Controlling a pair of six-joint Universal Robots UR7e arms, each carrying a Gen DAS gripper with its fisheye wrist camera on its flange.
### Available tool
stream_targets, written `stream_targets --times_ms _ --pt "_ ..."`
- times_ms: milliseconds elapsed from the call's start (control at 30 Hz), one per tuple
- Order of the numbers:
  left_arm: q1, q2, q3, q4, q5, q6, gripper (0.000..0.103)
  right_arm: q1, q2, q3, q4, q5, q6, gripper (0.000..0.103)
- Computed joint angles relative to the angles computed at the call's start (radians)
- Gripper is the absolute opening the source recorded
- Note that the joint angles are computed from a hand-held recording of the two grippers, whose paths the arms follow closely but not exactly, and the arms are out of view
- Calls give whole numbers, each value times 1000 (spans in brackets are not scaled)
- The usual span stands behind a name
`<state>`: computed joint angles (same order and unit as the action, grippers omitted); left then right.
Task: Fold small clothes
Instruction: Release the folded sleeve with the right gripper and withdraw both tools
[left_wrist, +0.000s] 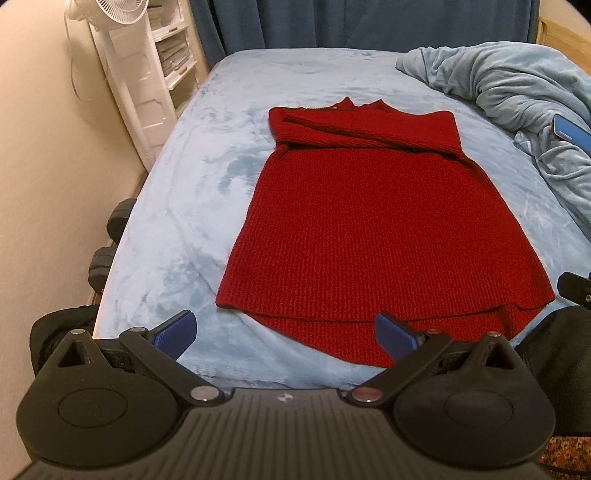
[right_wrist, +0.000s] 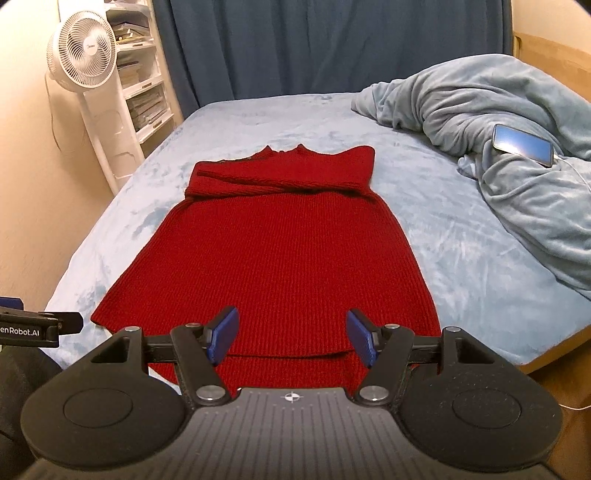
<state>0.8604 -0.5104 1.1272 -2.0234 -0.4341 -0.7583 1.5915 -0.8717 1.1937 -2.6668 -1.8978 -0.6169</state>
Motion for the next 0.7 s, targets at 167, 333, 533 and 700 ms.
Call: stream_targets --times_ms 167,333,533,700 --pt "1 -3 2 -2 -3 -1 103 0 2 -2 0 -1 -2 66" --pt "4 -2 -1 1 -8 0 103 0 6 -9 11 -3 0 66" --pt "5 0 -3 3 -10 0 103 -1 12 -20 23 -7 8 66" --pt "9 2 -6 3 -15 4 103 -4 16 -29 33 -10 9 66"
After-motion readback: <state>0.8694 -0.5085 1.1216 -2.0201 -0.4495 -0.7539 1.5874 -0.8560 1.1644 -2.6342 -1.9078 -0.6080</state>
